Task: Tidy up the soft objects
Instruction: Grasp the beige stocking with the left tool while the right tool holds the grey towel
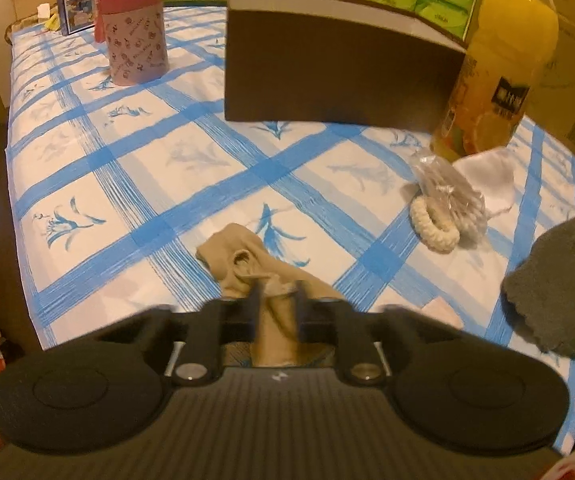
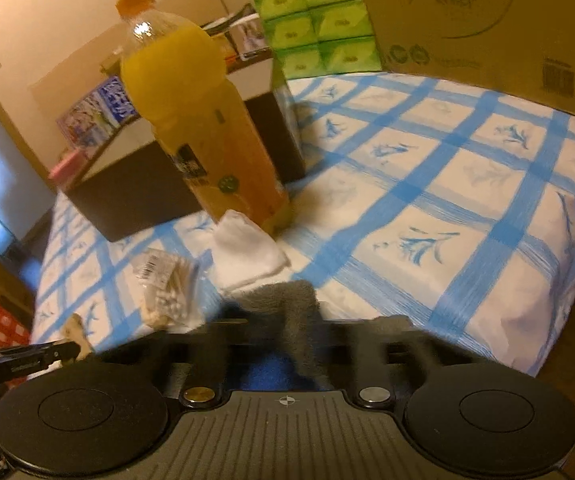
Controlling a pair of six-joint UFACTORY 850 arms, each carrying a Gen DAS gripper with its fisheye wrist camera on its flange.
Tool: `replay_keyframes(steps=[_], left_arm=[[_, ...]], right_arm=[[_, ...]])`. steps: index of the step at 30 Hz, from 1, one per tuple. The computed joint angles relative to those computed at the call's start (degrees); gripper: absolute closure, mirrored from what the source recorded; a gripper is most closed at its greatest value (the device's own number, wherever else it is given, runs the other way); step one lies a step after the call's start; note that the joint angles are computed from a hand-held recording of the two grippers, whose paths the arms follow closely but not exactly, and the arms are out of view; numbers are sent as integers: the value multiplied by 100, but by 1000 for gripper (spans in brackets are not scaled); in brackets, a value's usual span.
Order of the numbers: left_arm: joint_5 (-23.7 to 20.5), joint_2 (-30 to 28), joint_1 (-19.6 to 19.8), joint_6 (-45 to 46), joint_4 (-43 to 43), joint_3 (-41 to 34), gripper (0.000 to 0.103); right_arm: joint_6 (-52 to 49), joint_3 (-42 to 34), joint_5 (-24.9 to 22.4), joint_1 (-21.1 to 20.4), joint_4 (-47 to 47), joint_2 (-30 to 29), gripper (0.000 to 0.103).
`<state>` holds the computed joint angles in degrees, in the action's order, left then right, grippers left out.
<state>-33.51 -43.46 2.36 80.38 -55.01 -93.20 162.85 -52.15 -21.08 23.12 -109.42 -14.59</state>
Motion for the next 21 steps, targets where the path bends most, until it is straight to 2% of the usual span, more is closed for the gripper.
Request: replay_keyframes(steps=[3,5,9,12,14,15,18,19,21], left_arm=[[-199,-38,82,-89,-79,-111,97],[-205,35,125,128,-204,-55,98],[209,278,93,371,85,189,98],[409,372,97,432,180,297,98],[235,316,127,301,213,218,98],[164,276,130,190,264,168,98],[73,172,98,-70,406,73,98],[30,135,88,-172,472,36,98],[14,93,74,-274,547,10,98]], right_arm=[[63,48,-117,18,-102,78,96],[-53,24,-35,-9,57,90,96],[-1145,-222,289,6,794,-114,96],[-630,-337,456,73,-12,-294,96],[244,-460,686,86,-994,-463,96],[359,-560,784,109,-1151,-571,96],[-313,-751,913,158,-504,-801,95],[-311,-741,914,159,-482,-797,92],[329,-609,970,108,-1067,-661,81]])
